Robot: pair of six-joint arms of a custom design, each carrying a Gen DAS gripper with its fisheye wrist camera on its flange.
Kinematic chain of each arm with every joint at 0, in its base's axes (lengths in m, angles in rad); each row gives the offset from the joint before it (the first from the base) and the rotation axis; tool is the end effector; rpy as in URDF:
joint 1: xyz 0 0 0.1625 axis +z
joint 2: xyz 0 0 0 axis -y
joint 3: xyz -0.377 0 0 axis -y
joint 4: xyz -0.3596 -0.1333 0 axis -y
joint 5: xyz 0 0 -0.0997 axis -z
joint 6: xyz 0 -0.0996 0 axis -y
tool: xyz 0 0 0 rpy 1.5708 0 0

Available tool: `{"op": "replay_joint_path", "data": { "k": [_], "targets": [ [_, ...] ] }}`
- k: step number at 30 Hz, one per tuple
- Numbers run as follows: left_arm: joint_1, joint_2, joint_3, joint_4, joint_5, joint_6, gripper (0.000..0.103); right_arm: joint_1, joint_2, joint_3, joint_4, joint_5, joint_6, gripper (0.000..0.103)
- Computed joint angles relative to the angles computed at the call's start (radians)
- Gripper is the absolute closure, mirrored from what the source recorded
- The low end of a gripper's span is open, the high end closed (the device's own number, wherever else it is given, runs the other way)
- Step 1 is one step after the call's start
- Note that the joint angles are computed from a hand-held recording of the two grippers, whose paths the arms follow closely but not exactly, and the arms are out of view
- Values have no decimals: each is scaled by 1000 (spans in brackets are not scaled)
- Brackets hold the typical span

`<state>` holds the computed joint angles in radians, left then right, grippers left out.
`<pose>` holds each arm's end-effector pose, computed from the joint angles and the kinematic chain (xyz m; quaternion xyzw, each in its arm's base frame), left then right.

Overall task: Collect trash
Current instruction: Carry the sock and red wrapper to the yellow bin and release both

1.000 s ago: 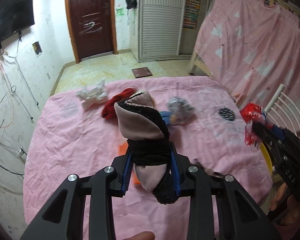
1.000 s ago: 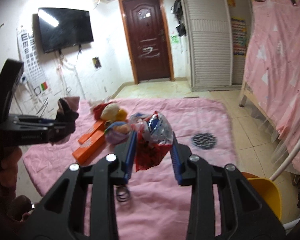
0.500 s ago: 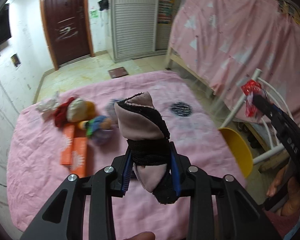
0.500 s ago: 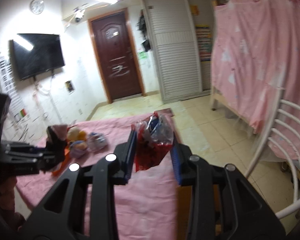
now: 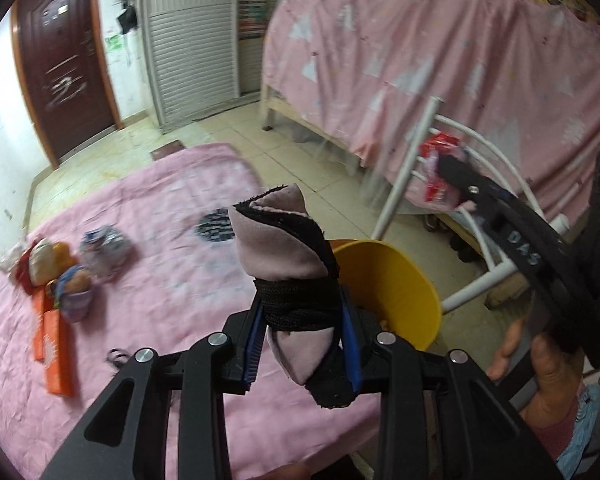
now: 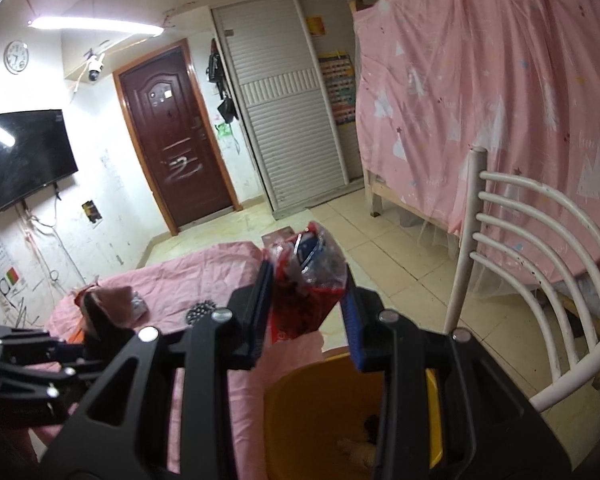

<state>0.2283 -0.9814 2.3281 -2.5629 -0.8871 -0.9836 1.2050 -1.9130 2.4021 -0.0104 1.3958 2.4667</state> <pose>-0.3025 -0.2717 0.0183 0.2237 0.9019 -0.2370 0.2834 0.0577 -0.2706 0.2150 0.1759 -0.8342 0.4860 0.1924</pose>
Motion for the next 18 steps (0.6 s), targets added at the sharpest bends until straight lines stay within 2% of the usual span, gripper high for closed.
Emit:
{"op": "replay_joint_path", "data": {
  "k": [5,8,13,18],
  "targets": [
    [42,99,-72,-104,-54,102,76,-32,-3,-7,3,7,6,72],
    [80,155,-126,-153,-84,159,76,-16,16,-9,-9,41,31,71],
    [95,202,-197,-104,-87,180,72,-51,33,-15,-3,29,30,68],
    [83,210,-224,-90,-63,178,59,-76,25,-10,-1,7,35,58]
  ]
}}
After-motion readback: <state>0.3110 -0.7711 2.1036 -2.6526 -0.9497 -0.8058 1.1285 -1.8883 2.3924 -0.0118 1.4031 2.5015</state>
